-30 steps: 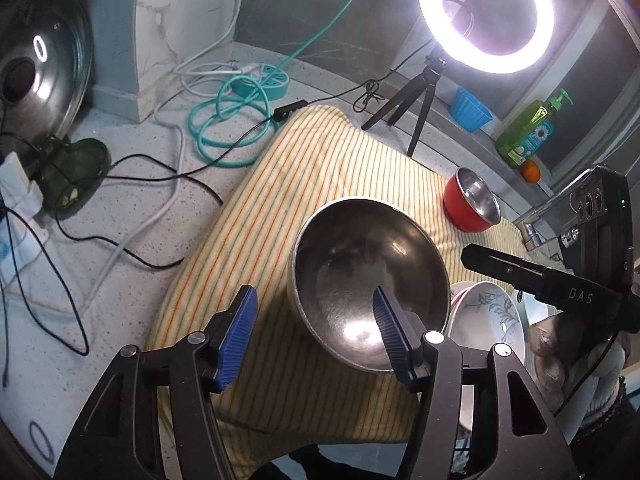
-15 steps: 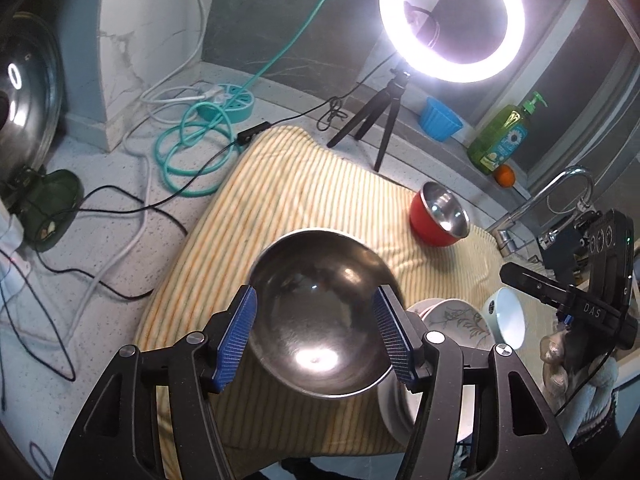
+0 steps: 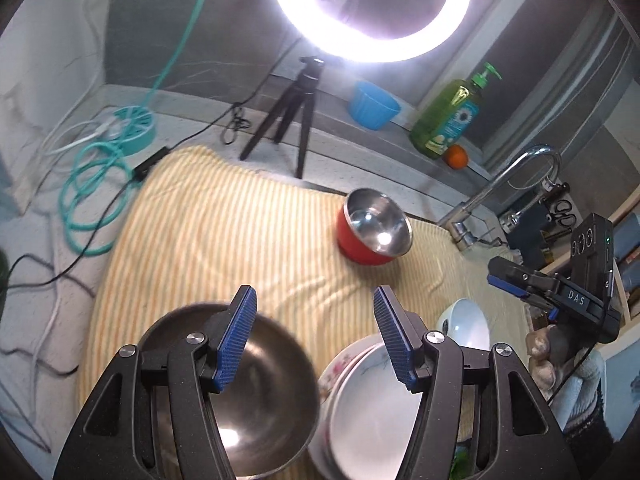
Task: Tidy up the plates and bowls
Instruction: 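Move the left gripper to the rim of the red-bottomed steel bowl, then close the left gripper on the red bowl rim and lift it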
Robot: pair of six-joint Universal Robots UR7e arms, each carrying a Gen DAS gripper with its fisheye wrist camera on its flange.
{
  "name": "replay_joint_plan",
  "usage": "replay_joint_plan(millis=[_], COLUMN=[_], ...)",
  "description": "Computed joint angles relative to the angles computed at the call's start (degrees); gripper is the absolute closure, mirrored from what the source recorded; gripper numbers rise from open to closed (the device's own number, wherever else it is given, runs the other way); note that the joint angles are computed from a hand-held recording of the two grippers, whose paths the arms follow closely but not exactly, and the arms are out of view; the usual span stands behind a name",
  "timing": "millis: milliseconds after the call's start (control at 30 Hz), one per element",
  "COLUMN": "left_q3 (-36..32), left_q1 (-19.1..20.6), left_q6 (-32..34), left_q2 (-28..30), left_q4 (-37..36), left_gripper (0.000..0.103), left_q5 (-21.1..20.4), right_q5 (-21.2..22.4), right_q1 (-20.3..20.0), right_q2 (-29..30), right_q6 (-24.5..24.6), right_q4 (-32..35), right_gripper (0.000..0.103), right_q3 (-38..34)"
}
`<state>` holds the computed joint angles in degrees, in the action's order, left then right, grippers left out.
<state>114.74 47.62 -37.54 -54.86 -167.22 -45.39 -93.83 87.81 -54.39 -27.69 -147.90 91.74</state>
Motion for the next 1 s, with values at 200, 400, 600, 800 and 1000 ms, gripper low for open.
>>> replay_joint_plan(millis=[200, 400, 600, 800, 1000], left_q3=[-9.5, -18.5, -25.1, -28.3, -31.3], left_q1=[3.6, 8.0, 11.4, 12.8, 13.7], left_q6=[6.8, 8.0, 6.3, 6.0, 6.5], left_q2=[5.8, 11.3, 15.2, 17.0, 18.7], left_q4=[1.2, 5.1, 9.8, 11.5, 14.3], left_gripper=[0.043, 0.05, 0.066, 0.07, 0.073], left_q5=[-4.3, -10.4, -14.2, -15.1, -15.3], right_q5=[-1.5, -3.0, -3.4, -2.8, -3.1], right_q1=[0.4, 0.3, 0.0, -0.8, -1.1], right_q2=[4.4, 9.5, 12.9, 16.0, 17.8], right_q6=[0.9, 3.1, 3.7, 7.2, 8.8], right_q4=[1.7, 5.9, 8.9, 12.8, 14.0], right_gripper=[0.019, 0.038, 0.052, 0.059, 0.068], right_q3=[-5.3, -11.9, -16.3, -21.1, -23.5])
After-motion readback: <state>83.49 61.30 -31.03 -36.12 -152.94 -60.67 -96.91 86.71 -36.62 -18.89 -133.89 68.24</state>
